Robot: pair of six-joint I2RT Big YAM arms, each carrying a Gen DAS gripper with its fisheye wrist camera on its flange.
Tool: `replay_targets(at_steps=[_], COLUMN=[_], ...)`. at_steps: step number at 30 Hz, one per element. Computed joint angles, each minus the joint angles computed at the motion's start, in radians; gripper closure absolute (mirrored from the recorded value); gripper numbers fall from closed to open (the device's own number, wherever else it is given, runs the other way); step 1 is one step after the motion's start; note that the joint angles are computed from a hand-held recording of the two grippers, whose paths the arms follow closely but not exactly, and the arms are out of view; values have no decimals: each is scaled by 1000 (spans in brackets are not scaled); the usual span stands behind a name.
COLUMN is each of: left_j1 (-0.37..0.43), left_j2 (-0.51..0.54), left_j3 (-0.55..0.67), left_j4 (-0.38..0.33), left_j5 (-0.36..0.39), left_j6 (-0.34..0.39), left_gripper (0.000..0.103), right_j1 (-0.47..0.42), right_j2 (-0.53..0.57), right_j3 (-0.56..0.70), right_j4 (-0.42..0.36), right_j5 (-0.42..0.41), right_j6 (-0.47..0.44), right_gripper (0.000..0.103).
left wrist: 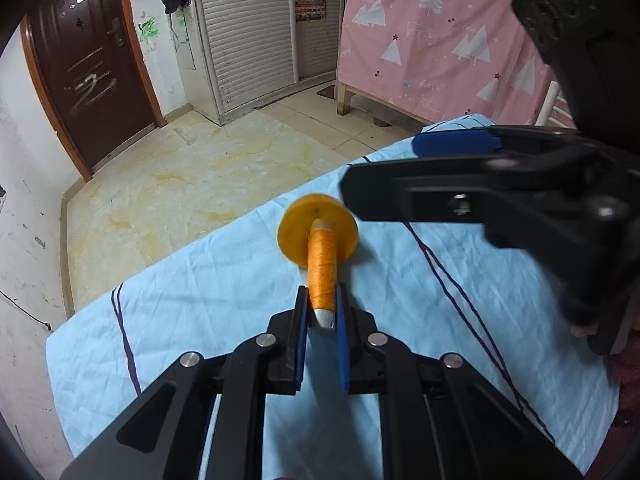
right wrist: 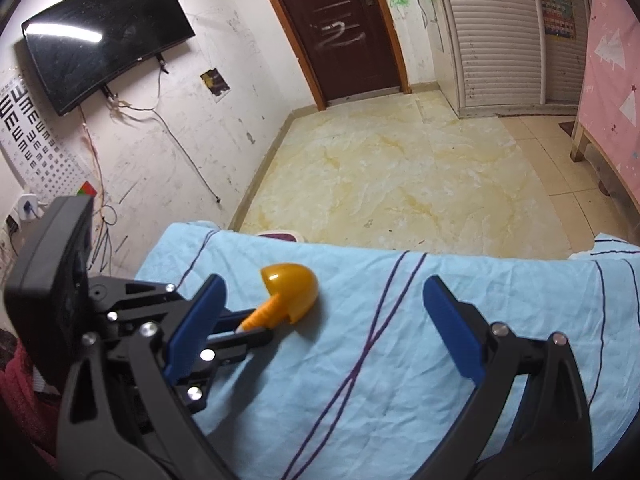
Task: Collect trash
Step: 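Grasp the orange stem of the toy with the left tool while the right tool grasps its yellow cap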
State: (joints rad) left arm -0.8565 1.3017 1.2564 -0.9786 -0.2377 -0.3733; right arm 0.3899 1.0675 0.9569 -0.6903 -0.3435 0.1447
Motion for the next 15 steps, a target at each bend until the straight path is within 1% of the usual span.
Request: replay_targets(at_steps=[3, 7, 12, 14, 15], left_j1=[-18, -36, -62, -73, -76], left_j2=[-34, -84, -157, -184, -190], left_j3=[-16, -49, -99, -117, -121], left_j4=[-17, -57, -84, -95, -99], left_j5=[-18, -39, -64, -76, -80], left_j6=[-18, -54, -108, -130, -138], left_gripper=[99, 99, 99, 99, 99], right_j1=[23, 47, 86, 105, 108], right_j2=[7, 26, 43, 52, 56], right_j3=[0, 2, 0, 4, 4], right_j4=[-1, 1, 6, 3, 3], right_j5=[6, 13, 59, 88, 96], right_j6=[-4, -14, -40, -51, -55], right_gripper=[8, 8, 10, 27, 29])
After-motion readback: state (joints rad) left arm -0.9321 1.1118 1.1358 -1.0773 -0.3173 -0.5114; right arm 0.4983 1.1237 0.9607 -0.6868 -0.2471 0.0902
